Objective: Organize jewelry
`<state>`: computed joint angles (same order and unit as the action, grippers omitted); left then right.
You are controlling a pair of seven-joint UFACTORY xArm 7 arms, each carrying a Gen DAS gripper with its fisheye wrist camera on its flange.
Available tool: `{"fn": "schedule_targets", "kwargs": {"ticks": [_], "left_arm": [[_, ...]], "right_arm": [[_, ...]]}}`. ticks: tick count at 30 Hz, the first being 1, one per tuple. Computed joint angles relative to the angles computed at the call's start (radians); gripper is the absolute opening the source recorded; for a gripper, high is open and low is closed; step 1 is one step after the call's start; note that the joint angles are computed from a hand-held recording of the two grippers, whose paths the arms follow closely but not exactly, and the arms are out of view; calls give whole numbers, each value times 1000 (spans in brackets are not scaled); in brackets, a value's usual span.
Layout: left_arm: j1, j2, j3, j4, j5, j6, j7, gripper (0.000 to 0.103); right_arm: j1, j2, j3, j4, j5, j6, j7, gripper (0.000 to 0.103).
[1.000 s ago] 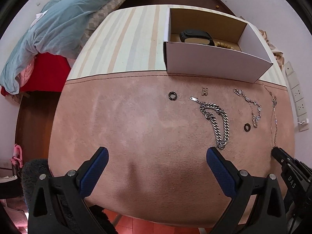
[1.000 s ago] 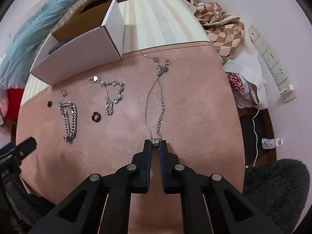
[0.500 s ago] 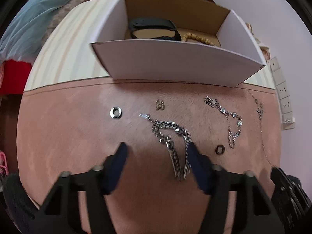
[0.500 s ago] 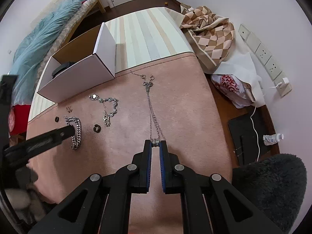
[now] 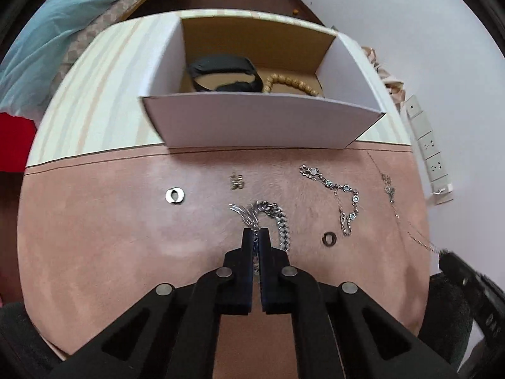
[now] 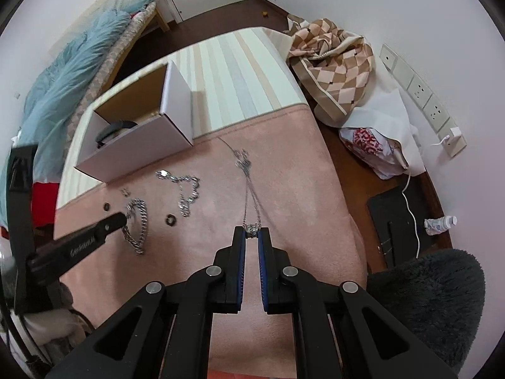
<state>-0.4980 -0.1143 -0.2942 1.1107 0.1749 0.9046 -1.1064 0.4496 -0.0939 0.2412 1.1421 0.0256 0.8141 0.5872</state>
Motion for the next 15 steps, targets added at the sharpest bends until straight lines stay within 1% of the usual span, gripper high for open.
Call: {"fn": "schedule_targets", "kwargs": {"ticks": [5, 9, 11, 14, 15], "left_arm": [[8, -101, -2, -49, -16, 5, 1, 0], [27, -152, -11, -57, -15, 3, 8, 0], [38, -179, -15, -55, -11, 7, 20, 0], [55, -183, -21, -22, -1, 10, 43, 0], [59, -180, -19, -17, -7, -4, 52, 0]], "right_arm": [[5, -8, -3, 19, 43, -14, -24, 8], [8, -8, -4, 43, 77, -20, -49, 8], [11, -4, -4, 64, 97, -24, -63, 8], [15, 5, 2, 99, 88, -27, -76, 8], [16, 9, 4, 112, 82, -27, -76, 8]]}}
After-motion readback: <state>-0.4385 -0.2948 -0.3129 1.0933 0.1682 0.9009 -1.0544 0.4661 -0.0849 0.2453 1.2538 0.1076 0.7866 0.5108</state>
